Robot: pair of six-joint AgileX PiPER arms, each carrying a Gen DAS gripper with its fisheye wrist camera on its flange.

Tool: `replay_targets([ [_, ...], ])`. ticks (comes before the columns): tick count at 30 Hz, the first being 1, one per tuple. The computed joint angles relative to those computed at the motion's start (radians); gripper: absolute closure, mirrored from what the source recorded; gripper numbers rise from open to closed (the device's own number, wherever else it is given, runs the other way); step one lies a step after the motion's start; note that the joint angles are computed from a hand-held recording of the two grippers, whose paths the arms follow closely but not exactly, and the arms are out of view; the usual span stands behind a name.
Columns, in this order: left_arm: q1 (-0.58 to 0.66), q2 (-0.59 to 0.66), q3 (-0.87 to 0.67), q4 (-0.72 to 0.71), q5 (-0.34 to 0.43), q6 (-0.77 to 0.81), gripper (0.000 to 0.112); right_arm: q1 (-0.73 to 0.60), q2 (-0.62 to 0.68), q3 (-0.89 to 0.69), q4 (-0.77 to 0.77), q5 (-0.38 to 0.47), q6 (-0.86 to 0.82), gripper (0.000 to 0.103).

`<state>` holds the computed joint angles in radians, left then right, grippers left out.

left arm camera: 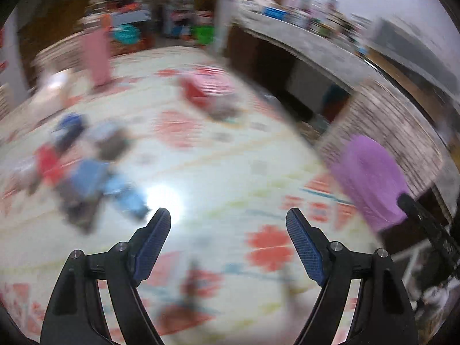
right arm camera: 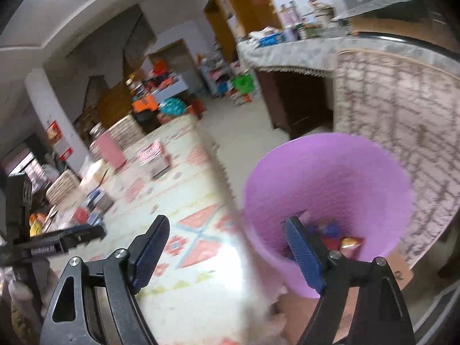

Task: Collect trash
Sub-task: 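Turn both open tools back toward the table, then grasp the clear plastic bag with the left tool while the right tool grasps the red cigarette pack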

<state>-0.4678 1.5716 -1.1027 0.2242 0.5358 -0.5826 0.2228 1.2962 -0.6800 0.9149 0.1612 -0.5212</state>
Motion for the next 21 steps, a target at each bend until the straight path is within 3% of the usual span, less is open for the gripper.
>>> replay_targets([
  [5, 0.215, -0.117, 0.128, -0.006, -0.032, 0.0, 0.031, 0.174, 0.111, -0.087, -0.223, -0.027, 0.253, 0.017],
  [8, 0.342, -0.131, 0.154, -0.016, -0.052, 0.04, 0.031, 0.247, 0.188, -0.154, -0.201, -0.024, 0.259, 0.017],
  [13, 0.548, -0.012, 0.076, 0.086, -0.064, 0.034, 0.031, 0.335, 0.277, -0.238, -0.287, -0.023, 0.39, 0.017],
  [20, 0.683, 0.219, -0.143, -0.062, -0.026, 0.223, 0.031, 0.418, 0.345, -0.329, -0.747, 0.012, 0.862, 0.017],
  [21, 0.688, 0.234, -0.157, -0.093, -0.023, 0.262, 0.035, 0.428, 0.352, -0.342, -0.812, 0.022, 0.927, 0.017],
])
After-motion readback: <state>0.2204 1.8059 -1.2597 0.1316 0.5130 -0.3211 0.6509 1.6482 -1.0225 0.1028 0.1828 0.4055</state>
